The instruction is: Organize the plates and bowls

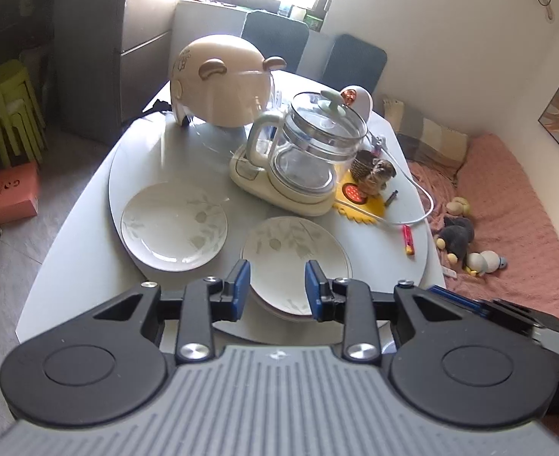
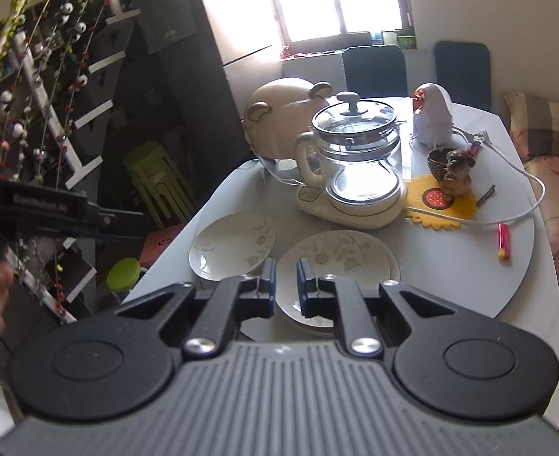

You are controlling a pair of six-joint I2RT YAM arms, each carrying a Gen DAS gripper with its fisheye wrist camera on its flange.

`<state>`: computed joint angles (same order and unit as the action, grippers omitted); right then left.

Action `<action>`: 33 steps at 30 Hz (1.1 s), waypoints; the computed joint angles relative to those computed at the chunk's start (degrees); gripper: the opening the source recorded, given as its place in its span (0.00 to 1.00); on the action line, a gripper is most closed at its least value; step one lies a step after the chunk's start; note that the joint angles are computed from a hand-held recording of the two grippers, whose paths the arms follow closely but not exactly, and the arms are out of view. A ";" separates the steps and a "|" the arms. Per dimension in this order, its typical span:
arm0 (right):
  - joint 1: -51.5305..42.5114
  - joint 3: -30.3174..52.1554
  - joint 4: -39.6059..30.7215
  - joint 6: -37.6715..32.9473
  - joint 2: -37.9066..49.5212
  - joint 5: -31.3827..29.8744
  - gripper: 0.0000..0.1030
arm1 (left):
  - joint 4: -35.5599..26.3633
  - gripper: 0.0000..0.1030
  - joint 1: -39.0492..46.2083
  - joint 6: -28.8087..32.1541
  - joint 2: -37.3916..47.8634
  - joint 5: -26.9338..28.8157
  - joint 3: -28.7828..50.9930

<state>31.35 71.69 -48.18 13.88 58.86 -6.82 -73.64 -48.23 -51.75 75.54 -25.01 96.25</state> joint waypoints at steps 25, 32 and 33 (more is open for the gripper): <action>28.62 12.48 5.27 14.26 25.38 26.07 0.15 | 5.26 0.34 57.61 44.23 -11.33 43.43 -21.36; 30.03 19.63 3.95 21.65 35.02 26.36 0.15 | 7.09 0.34 67.06 58.53 -1.90 49.38 -22.38; 30.06 20.58 3.83 23.67 36.46 26.27 0.15 | 7.52 0.34 68.05 59.92 -0.57 49.83 -22.15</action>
<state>61.42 92.27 -44.35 37.54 95.32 19.45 -66.13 19.82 8.17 74.97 24.82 74.10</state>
